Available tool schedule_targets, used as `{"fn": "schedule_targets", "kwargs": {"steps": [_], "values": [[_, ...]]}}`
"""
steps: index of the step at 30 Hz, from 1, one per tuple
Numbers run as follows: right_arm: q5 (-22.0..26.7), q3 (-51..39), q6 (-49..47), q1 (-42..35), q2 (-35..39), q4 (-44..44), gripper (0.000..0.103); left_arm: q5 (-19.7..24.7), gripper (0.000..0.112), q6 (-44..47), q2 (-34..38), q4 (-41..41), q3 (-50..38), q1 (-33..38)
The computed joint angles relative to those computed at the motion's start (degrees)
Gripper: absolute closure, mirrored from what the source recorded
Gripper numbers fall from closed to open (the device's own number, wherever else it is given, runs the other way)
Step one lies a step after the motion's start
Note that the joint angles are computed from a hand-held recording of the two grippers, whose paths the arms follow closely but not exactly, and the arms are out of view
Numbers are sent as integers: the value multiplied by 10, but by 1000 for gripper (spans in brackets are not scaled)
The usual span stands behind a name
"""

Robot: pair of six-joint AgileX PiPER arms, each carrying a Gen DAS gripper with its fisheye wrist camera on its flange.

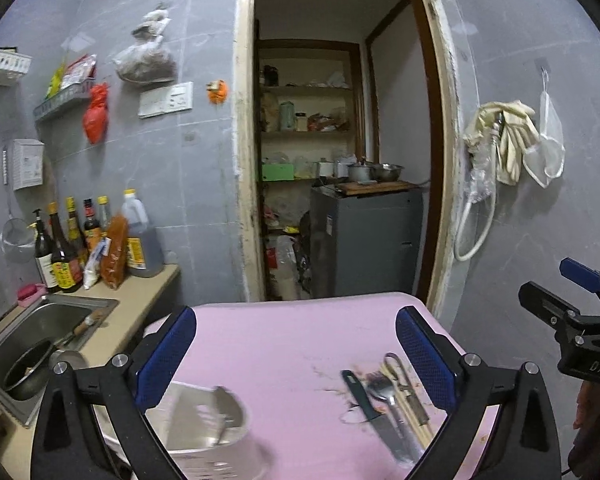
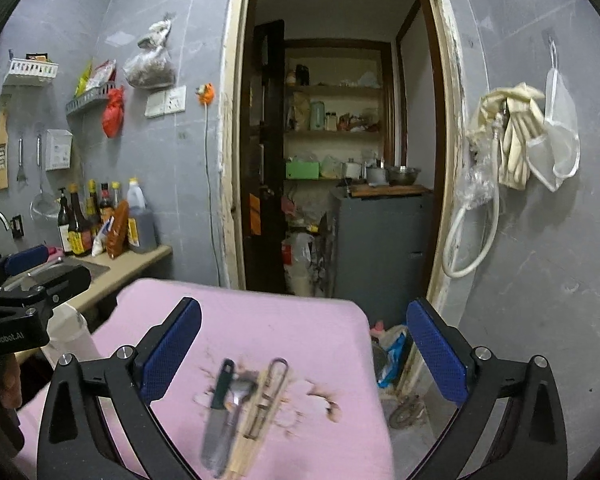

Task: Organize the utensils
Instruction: 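Move both tools back down to the utensil pile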

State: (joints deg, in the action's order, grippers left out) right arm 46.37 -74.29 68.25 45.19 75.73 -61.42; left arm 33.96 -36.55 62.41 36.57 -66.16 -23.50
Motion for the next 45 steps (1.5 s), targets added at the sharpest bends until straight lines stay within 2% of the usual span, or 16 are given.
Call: {"fn": "schedule_targets", "kwargs": {"steps": [3,6,11,16,18,21,23,31,36,40,45], "values": [[-75,20,-64,-79,-3,81,2,7,12,-57,31,43,-4,-32],[-137,30,-151,-147,10,184,2,10,12,-77,72,44,-19,-47],[-201,41,-276,-207,51,321,4,14,12,-101,133,48,-39,-57],[-237,36,-437,-249,110,505,20,22,24,-90,193,21,-64,-52],[-234,19,-507,-263,144,586,33,26,30,-73,217,-9,-76,-43],[-222,-5,-568,-274,187,660,47,26,43,-24,248,-83,-90,-17],[-220,-11,-591,-276,205,688,51,31,53,15,270,-142,-101,4],[-217,-38,-656,-264,271,768,68,36,70,133,337,-314,-128,67],[-212,-42,-780,-271,286,889,84,45,80,224,364,-421,-144,95],[-189,-60,-758,-270,300,864,86,62,83,298,381,-496,-162,111],[-153,-102,-685,-271,333,814,86,83,85,324,399,-511,-190,115]]}}
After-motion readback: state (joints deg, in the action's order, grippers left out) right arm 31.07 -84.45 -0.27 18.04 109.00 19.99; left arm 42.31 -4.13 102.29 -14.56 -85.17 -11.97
